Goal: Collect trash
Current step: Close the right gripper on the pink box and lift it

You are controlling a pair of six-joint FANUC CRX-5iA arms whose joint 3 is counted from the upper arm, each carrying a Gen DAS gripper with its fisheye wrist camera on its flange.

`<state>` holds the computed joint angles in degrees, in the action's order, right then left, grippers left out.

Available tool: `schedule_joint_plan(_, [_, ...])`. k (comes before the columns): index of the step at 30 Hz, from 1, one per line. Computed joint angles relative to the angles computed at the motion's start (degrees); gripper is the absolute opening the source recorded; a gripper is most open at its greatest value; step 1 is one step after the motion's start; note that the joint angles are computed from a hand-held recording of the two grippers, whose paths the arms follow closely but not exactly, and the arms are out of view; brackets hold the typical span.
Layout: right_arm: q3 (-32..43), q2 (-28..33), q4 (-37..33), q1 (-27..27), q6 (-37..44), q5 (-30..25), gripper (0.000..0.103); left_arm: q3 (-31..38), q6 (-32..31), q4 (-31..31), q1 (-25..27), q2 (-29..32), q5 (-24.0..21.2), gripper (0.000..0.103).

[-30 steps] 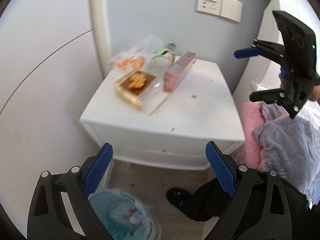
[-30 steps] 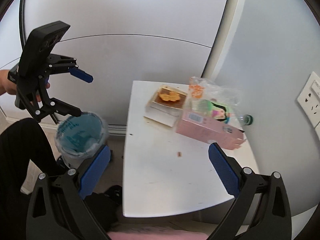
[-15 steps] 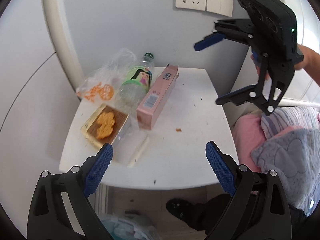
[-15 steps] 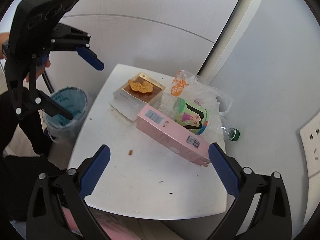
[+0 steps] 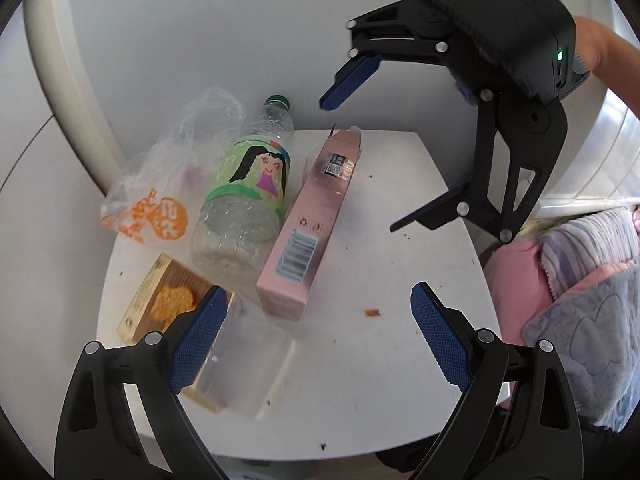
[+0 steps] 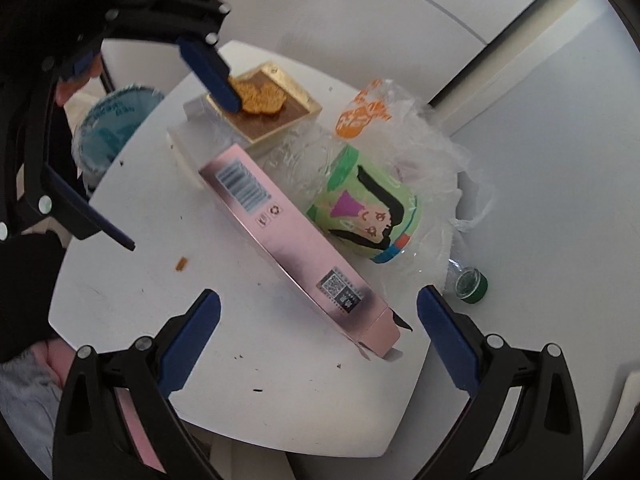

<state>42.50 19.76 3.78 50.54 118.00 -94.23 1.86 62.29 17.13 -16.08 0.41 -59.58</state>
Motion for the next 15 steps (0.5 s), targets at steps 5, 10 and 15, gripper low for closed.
schedule_joint_plan(5, [3.5, 3.3, 1.5, 0.2, 4.8, -3.9, 0.096, 1.5, -1.2, 0.1, -0.2, 2.0, -0.4, 0.081])
schedule_joint_plan(10, [8.2, 6.5, 0.8, -0.6, 7.3, -7.1, 0.096, 3.5, -2.5, -0.3, -0.4, 4.2, -1.6, 0.077])
schedule_joint_plan(15, [11.5, 9.8, 0.3, -0.9, 8.1, -9.8, 0.085, 4.4, -4.5, 0.3, 0.1, 4.9, -2.9, 0.074])
